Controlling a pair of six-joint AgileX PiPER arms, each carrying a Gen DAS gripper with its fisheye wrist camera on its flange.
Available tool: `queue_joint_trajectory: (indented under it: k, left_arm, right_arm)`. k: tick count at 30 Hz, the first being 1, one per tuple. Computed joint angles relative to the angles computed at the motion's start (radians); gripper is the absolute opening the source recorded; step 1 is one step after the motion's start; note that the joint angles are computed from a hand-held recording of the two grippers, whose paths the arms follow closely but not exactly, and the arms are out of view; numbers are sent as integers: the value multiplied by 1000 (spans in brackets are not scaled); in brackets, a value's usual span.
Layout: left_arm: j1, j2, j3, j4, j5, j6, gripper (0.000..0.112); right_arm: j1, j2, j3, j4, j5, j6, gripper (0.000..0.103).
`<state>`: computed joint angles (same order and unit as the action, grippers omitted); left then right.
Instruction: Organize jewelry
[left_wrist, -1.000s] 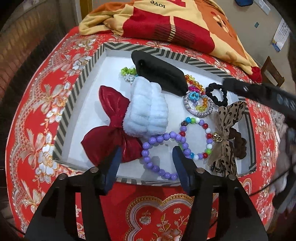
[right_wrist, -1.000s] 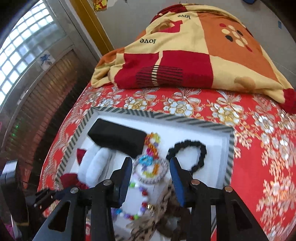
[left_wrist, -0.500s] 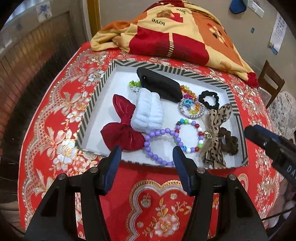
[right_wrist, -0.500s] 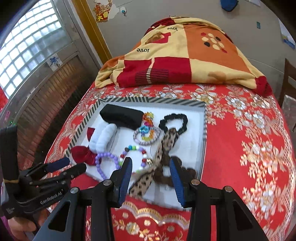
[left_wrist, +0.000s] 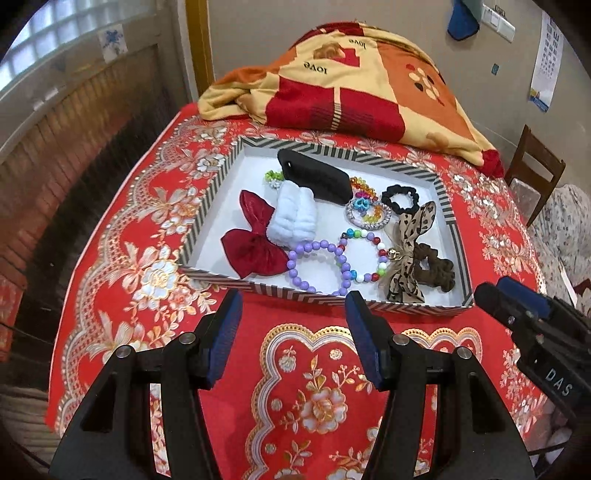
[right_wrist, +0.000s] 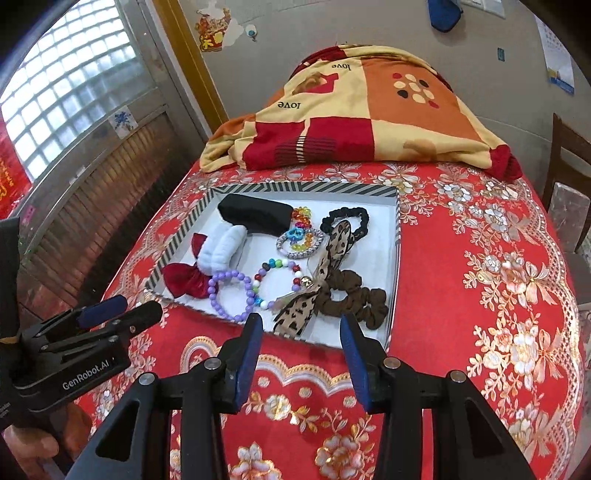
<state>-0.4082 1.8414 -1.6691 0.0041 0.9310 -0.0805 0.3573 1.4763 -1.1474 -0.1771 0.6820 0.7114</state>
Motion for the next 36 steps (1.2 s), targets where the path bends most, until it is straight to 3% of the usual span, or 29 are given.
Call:
queue_joint_trajectory:
  k: [4, 17, 36]
  left_arm:
    - [-8, -54, 48, 28, -23, -30, 58]
    - [-4, -164, 117, 57, -50, -62, 58]
    - [-27, -172, 114, 116, -52, -96, 58]
  right_arm:
    - [40, -29, 5, -35, 18, 40, 54]
    - [110, -90, 5, -103, 61, 111, 55]
    - [103, -81, -9, -79, 71, 76, 56]
